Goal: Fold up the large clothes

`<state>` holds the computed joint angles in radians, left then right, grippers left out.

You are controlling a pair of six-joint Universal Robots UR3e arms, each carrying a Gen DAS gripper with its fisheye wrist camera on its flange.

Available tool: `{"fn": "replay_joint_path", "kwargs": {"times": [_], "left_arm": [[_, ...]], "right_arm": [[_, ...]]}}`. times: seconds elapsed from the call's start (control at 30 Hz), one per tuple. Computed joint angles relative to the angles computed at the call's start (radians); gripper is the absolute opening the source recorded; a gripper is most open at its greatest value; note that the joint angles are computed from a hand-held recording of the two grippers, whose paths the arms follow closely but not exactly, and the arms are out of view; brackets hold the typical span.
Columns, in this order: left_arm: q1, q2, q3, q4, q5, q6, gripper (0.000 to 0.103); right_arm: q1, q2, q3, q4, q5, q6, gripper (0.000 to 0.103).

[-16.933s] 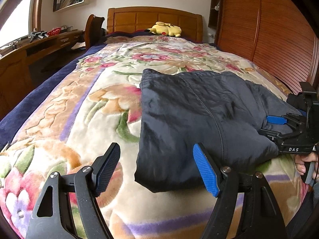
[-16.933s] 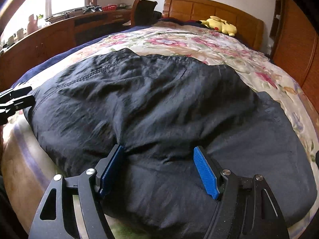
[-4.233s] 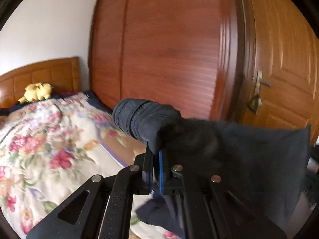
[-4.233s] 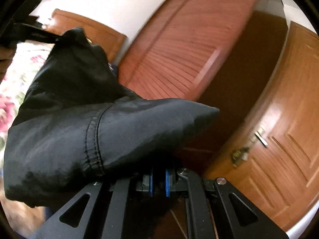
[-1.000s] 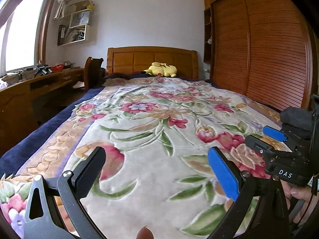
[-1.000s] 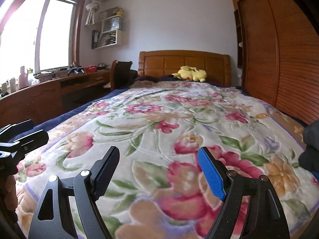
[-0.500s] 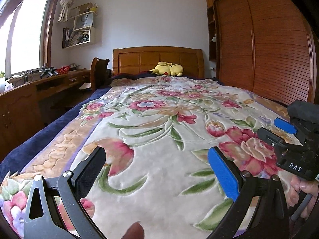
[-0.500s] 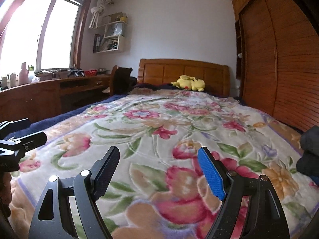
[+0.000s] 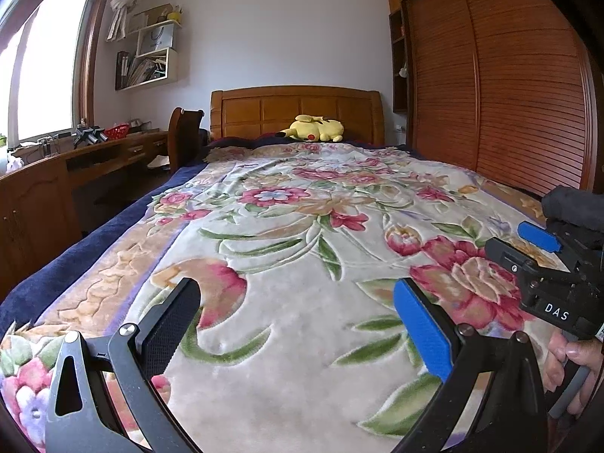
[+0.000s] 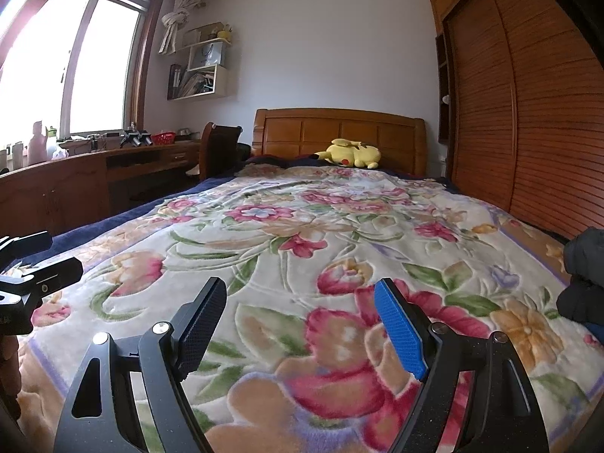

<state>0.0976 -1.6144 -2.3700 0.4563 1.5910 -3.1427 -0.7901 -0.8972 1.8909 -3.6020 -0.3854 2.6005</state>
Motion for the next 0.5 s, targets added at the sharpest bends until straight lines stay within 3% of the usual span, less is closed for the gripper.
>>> {"fn": "replay_joint_path", "kwargs": {"times": [0.5], "left_arm": [[-0.005,0.0,0.002,-0.001,0.005,-0.001,0.102]], "right_arm": [[0.001,0.013,-0.022,0.019,-0.001,-0.003,0.082]]}}
